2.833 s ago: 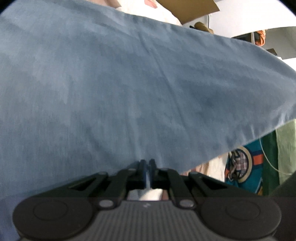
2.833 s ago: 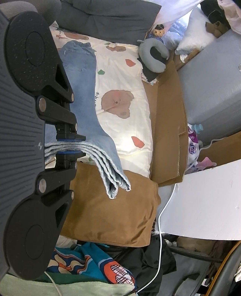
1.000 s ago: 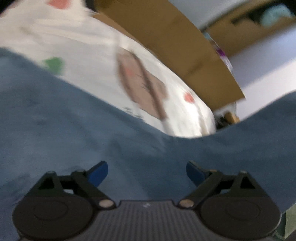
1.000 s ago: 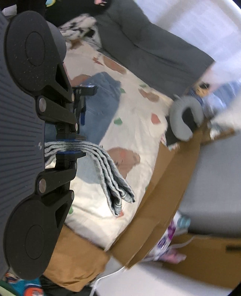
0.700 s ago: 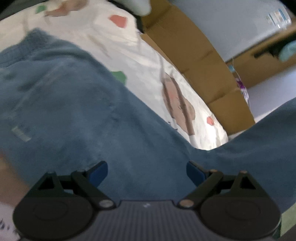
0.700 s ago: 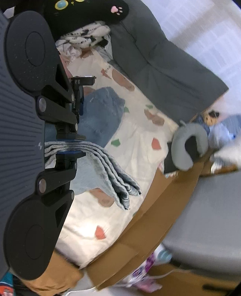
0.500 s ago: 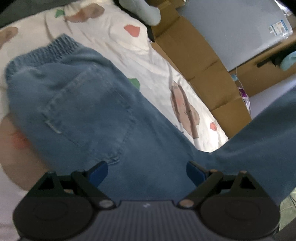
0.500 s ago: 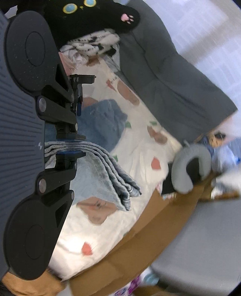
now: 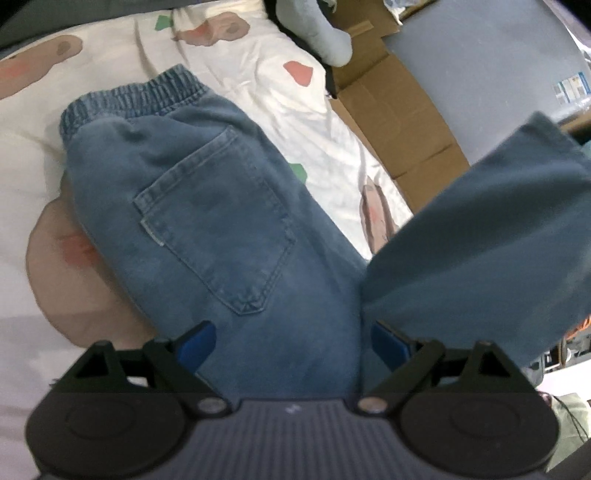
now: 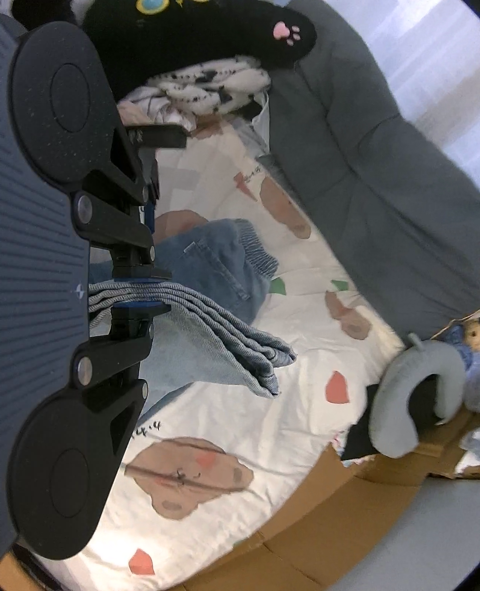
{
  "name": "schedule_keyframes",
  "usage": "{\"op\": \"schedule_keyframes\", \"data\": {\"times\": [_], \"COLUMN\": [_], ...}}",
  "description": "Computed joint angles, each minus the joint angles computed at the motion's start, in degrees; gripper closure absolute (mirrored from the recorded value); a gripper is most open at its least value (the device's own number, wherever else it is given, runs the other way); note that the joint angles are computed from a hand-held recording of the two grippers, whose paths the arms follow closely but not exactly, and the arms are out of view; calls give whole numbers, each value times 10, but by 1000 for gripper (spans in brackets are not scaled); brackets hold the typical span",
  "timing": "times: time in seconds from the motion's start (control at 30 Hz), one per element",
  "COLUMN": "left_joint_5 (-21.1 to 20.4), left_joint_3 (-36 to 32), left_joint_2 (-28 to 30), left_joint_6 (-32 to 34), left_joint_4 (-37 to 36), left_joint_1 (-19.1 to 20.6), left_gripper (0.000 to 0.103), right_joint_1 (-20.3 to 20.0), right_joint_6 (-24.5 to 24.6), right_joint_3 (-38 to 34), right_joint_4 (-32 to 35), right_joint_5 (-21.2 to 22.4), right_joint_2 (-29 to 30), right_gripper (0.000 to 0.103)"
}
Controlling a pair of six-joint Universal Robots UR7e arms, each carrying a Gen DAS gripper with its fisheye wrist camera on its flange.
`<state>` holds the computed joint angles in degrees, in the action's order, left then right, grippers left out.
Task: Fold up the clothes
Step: 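Lower the held hem onto the waistband with the right gripper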
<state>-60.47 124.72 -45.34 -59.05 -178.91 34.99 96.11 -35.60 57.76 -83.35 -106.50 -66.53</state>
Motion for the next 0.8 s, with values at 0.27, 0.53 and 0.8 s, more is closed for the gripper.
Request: {"op": "schedule_keyframes", "data": {"times": [0.27, 0.53, 0.8], "left_joint_5": [23, 128, 168], "left_joint_3": [26, 54, 84], "left_joint_2": [-20, -20, -42], "left_joint_6": [-40, -95, -133], "left_joint_4": [27, -17, -2], "left_joint_1": [-5, -37, -50], "left_gripper": [11, 15, 14], "right_joint_1": [-4, -10, -11], "right_joint_6": [19, 51, 77], "right_joint_3": [80, 116, 140], "right_joint_4": [-63, -90, -117], "right_joint_5": [14, 22, 44], "right_joint_2": [6, 34, 76], "right_gripper": [95, 95, 94]}}
